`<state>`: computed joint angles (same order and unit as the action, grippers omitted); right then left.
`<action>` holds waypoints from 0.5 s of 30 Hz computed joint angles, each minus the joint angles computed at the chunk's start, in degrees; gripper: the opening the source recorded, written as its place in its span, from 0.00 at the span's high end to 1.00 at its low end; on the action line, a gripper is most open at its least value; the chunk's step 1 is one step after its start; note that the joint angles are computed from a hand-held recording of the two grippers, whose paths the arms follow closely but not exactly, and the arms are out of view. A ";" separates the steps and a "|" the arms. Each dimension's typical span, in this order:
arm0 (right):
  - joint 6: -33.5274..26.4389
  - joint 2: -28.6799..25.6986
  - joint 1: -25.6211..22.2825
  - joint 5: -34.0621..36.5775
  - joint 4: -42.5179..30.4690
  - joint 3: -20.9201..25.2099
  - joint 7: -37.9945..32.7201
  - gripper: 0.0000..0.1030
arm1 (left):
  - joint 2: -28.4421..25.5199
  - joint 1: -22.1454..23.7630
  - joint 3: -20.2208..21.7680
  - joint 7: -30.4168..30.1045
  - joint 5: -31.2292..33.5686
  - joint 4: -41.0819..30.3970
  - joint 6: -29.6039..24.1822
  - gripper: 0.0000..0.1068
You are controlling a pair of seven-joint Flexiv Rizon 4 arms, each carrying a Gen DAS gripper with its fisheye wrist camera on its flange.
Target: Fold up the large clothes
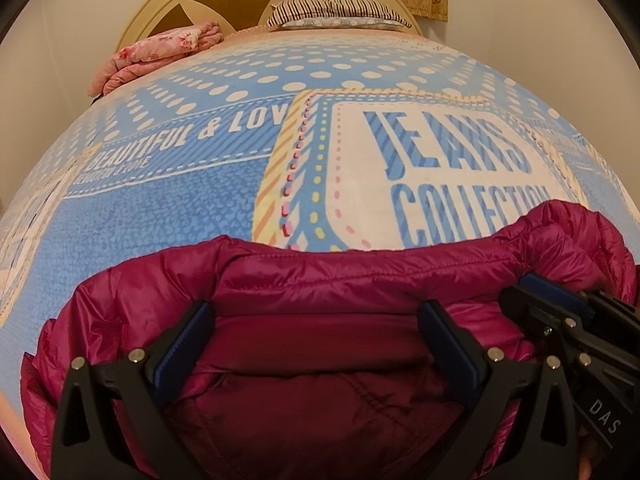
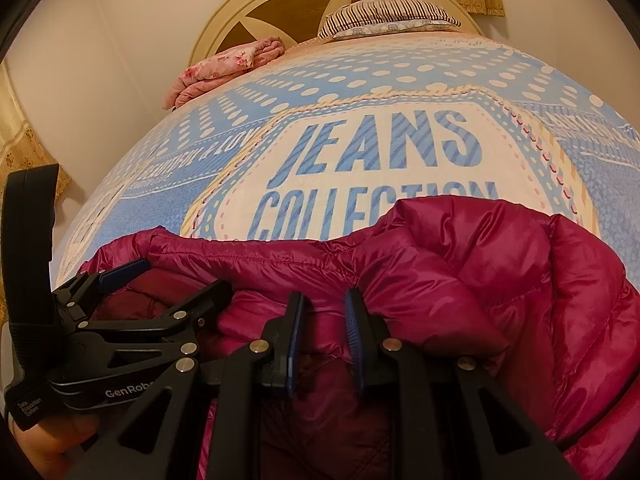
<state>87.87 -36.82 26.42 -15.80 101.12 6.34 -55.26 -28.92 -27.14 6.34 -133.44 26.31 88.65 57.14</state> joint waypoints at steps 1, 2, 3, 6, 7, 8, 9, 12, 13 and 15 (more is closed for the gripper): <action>-0.02 0.01 0.12 -0.05 0.01 -0.18 0.02 0.78 | -0.04 -0.02 0.02 0.01 0.07 -0.09 -0.09 0.04; -0.10 -0.06 -0.24 0.09 -0.11 0.27 -0.14 0.78 | -0.03 -0.03 0.03 0.03 0.13 -0.13 -0.13 0.04; -0.21 0.06 -0.07 0.09 -0.04 0.13 -0.06 0.78 | -0.04 0.07 -0.09 0.25 -0.01 -0.14 -0.22 0.04; -1.91 0.64 1.65 -1.24 -0.04 -1.94 0.30 0.78 | 0.92 1.42 -1.33 2.86 -2.29 0.54 -0.62 0.04; -3.73 0.98 1.03 -1.79 -0.48 -1.09 -0.65 0.78 | 1.72 0.76 -0.79 2.64 -1.47 0.66 -1.23 0.04; -6.64 1.46 -0.43 -2.35 -1.19 0.85 -2.87 0.78 | 2.55 -0.01 -0.23 1.77 -0.33 0.85 -1.61 0.04; -8.77 2.04 -1.60 -2.17 -1.59 2.39 -4.55 0.74 | 3.71 -0.43 0.01 0.82 0.60 1.61 -1.19 0.04; -7.31 4.85 -5.40 2.97 0.22 6.59 -6.00 0.37 | 9.20 -1.31 0.40 -2.33 4.40 6.21 2.56 0.04; -5.51 6.12 -4.71 4.47 1.65 5.60 -6.15 0.32 | 11.29 -1.56 0.39 -3.76 5.86 7.91 2.99 0.04; -0.90 9.98 -1.06 1.89 7.12 -0.26 -2.09 0.28 | 15.65 -1.68 -0.05 -6.51 8.67 11.71 4.54 0.04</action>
